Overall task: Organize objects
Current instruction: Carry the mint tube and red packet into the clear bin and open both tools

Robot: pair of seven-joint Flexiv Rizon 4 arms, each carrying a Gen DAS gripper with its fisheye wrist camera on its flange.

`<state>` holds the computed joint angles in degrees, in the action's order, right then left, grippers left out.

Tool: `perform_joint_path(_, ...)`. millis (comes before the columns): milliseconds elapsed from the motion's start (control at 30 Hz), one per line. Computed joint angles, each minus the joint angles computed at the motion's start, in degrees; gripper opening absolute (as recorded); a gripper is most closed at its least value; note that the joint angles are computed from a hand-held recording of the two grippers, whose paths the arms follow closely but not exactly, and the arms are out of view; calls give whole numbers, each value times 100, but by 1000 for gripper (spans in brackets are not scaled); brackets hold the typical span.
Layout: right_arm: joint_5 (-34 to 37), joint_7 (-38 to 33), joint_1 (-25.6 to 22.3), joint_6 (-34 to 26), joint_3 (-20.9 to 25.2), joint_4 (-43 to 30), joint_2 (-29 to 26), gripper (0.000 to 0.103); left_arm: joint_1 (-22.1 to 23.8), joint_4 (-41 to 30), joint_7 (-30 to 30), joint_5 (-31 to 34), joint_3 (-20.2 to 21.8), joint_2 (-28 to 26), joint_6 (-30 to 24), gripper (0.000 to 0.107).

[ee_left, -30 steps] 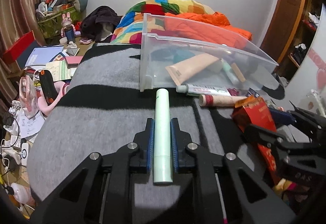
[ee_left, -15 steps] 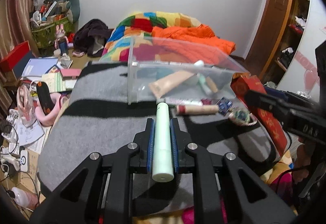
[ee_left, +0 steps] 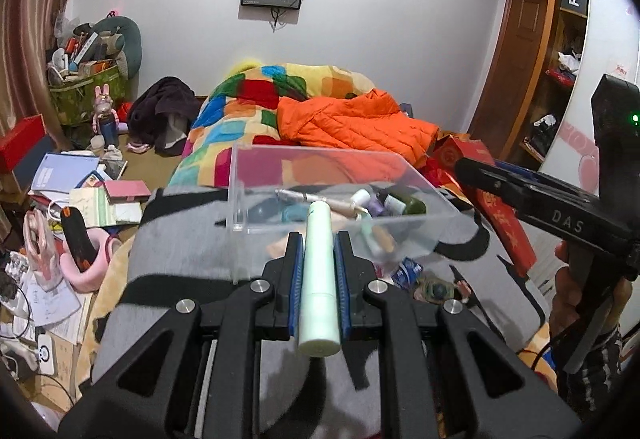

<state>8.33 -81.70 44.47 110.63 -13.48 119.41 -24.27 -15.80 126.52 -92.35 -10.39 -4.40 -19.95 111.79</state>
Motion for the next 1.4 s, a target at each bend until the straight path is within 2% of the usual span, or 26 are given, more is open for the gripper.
perform_joint_path(67, -38, 17, 7, -120, -110, -181, -91, 51, -55, -177, 80, -57, 61, -84, -92, 15)
perform_joint_path(167, -192, 140, 5, -357, -284, -471, -269, 51, 148, -412, 103, 24, -104, -174, -291, 15)
perform_joint_path(333, -851, 524, -654, -907, 168, -1058, -618, 51, -29, -947, 289, -128, 154, -481, -719, 15)
perform_joint_path(467, -1305, 769, -890, -1327, 294, -1433, -916, 51, 522, -1259, 353, -87, -380, -712, -1103, 15)
perform_joint_path(600, -1708, 953, -1173, -1712, 555, -1774, -1176, 51, 135, -1691, 311, -181, 138, -990, -1540, 15)
perform_joint_path(700, -1968, 1008, -1493, -1928, 929, -2001, -1324, 51, 159, -1873, 316, -186, 134, -1127, -1698, 15)
perform_joint_path(767, -2150, 1088, -1544, -2021, 993, -2086, -1402, 51, 51, -2003, 264, -177, 277, -1215, -1774, 15)
perform_joint_path(933, -2532, 1170, -1766, -2233, 1275, -2174, -1480, 51, 133, -1988, 258, -115, 213, -1235, -1667, 15)
perform_joint_path(1000, -2654, 1287, -1653, -2193, 1114, -2113, -1468, 51, -33, -1979, 190, -93, 419, -1218, -1614, 15)
perform_joint_path(1067, -2751, 1361, -1600, -2143, 1033, -2017, -1418, 51, -45, -1958, 183, -80, 429, -1182, -1625, 15)
perform_joint_path(1167, -2808, 1387, -1670, -2009, 1105, -1861, -1300, 51, -95, -1924, 114, -88, 480, -1139, -1602, 23)
perform_joint_path(1233, -2821, 1439, -1587, -1791, 986, -1642, -1153, 51, -144, -1840, 64, -69, 527, -1071, -1491, 34)
perform_joint_path(1367, -2766, 1469, -1382, -1393, 734, -1222, -869, 53, -511, -1691, 12, -4, 914, -933, -1275, 49)
perform_joint_path(1400, -2730, 1469, -1274, -1279, 607, -1093, -789, 54, -631, -1656, 20, 13, 1035, -899, -1216, 55)
